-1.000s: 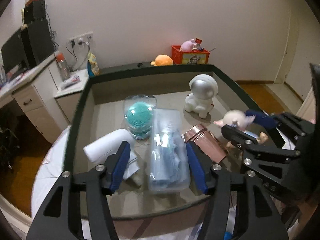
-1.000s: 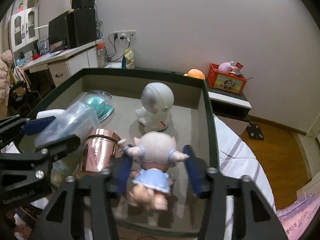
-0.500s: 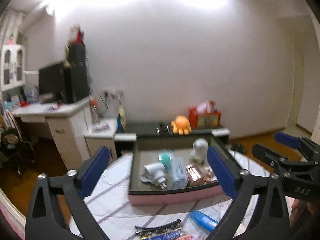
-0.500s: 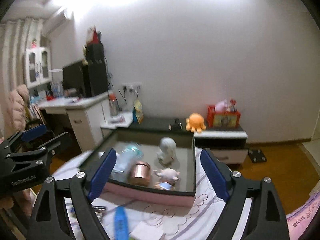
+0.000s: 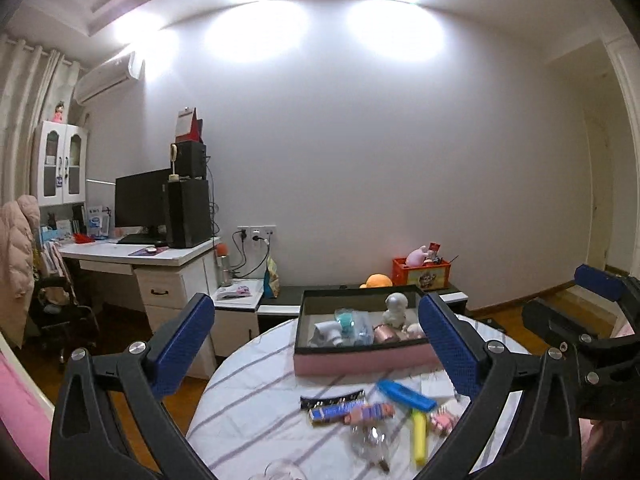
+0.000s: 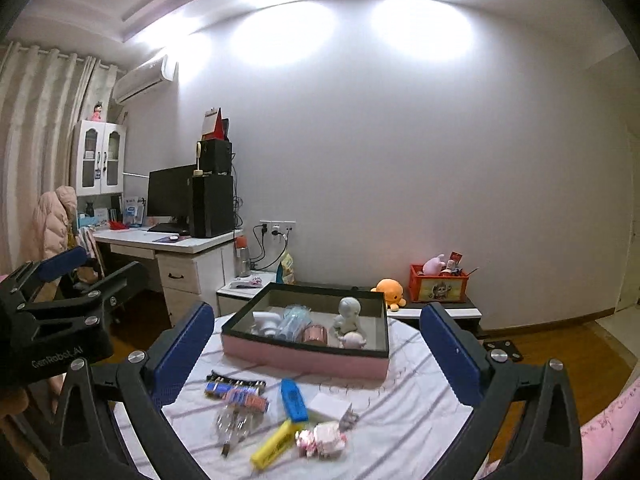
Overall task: Organize rigid objects
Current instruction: 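Withdraw both tools from the box back toward the pile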
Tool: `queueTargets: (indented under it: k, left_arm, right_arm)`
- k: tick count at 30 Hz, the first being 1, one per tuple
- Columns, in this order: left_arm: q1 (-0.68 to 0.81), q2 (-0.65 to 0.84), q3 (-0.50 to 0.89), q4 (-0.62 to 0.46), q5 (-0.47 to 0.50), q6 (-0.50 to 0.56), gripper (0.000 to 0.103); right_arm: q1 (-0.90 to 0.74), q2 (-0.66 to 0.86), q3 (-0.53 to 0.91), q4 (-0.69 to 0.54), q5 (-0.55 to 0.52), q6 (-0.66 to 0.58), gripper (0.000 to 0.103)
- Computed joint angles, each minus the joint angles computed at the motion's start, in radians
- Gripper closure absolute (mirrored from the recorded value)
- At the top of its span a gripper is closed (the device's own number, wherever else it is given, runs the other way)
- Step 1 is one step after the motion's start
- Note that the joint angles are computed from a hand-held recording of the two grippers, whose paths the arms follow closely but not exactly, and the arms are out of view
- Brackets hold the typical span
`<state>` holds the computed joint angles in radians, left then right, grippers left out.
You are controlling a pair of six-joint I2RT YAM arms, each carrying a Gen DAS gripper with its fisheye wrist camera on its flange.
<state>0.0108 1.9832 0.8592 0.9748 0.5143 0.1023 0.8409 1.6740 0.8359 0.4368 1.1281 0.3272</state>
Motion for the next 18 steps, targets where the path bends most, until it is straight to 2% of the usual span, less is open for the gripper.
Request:
queueTargets:
  k: [8,12,16,18]
  left_arm:
    - [0.025,-0.013,-0.099,0.018,0.059,0.043,0.0]
    - [0.012,0.025,-0.126,0.075,0.009,0.068,0.0]
    - [0.001,0.093,-0.091,0.039,-0.034,0.119,0.0]
    - [-0.005,0.135,-0.049,-0.023,-0.043,0.148,0.0]
  right_arm:
    - [0.065,0.002,-0.007,-0.109,0.059,0.127,0.0]
    - [0.065,0.02,-0.011,-0.138,0.065,0.173,0.0]
    - [0.025,0.054,-0.009,-0.232,0.008,0.285,0.0]
    - [-0.008,0.083,-0.01,-0.242,-0.043,0.316,0.0]
